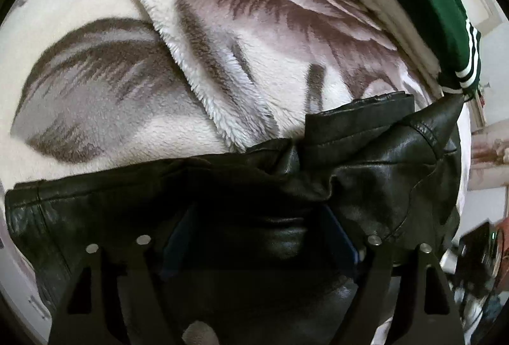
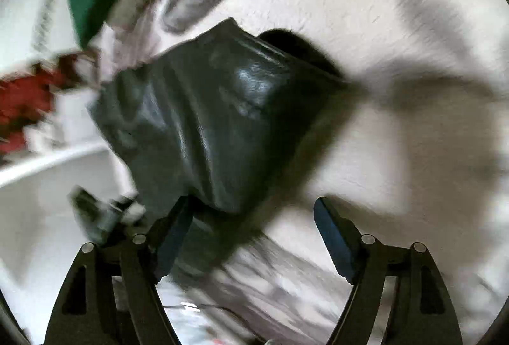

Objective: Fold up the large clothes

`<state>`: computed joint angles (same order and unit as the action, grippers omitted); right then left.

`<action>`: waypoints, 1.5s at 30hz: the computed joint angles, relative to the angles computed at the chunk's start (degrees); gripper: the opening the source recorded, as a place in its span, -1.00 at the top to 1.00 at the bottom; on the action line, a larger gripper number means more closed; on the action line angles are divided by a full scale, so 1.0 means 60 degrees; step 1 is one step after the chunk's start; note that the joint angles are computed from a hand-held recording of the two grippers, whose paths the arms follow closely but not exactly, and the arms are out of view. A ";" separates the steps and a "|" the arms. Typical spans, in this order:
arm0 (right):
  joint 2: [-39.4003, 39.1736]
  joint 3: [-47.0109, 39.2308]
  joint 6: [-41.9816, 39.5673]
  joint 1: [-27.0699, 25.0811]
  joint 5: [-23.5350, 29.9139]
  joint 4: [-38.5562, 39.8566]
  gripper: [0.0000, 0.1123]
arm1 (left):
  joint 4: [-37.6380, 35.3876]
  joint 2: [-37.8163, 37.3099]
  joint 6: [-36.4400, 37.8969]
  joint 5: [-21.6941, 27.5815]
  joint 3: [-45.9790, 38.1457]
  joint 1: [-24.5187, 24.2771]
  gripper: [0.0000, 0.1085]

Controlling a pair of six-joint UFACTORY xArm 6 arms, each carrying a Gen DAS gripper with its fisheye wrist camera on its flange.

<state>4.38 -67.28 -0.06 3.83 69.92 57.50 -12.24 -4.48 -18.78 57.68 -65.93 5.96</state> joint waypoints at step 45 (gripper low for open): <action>0.2227 -0.7939 0.0341 0.8853 0.0805 -0.7988 0.56 | 0.1427 -0.7907 0.0925 0.5161 0.3769 0.7439 -0.56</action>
<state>17.74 -114.91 1.99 56.95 74.75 9.57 -3.68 -51.93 -13.23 88.65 -43.31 50.60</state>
